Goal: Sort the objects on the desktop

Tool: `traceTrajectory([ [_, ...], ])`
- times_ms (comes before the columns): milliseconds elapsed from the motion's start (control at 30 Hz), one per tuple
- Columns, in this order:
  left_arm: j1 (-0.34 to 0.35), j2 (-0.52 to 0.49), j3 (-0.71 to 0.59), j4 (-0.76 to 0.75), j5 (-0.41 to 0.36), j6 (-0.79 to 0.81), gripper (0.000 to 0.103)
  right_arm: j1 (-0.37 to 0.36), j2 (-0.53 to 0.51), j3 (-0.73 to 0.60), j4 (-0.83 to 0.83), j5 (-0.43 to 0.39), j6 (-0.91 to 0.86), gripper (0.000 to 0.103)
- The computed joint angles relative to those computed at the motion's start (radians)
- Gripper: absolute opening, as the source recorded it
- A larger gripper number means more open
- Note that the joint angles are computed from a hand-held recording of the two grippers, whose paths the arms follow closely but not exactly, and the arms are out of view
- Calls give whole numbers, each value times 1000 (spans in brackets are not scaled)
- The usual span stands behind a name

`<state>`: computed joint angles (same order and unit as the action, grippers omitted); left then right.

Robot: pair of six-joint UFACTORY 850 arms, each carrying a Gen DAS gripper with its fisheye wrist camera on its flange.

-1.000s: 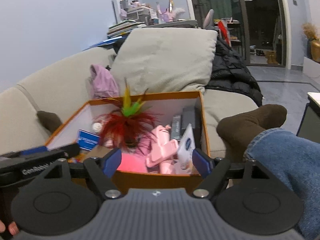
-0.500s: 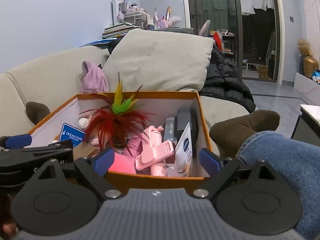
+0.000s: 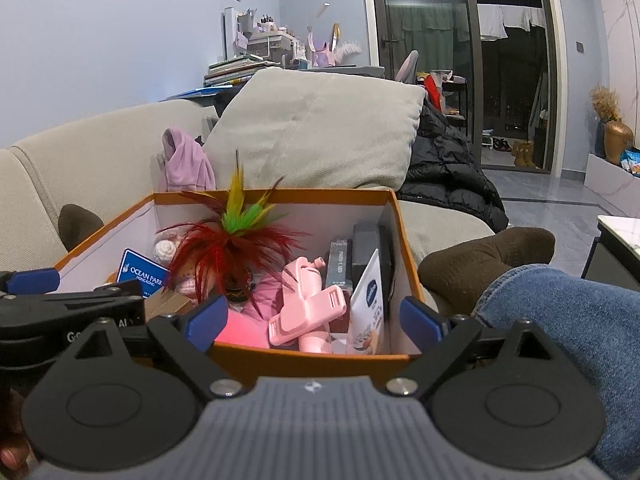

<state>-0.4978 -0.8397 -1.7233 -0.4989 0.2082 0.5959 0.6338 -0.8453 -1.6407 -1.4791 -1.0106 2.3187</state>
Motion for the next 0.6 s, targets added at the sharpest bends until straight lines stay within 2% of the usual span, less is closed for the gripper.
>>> traceTrajectory([
  [600, 0, 2, 3, -5, 0, 4, 94, 1, -6, -5, -6, -7, 2, 93],
])
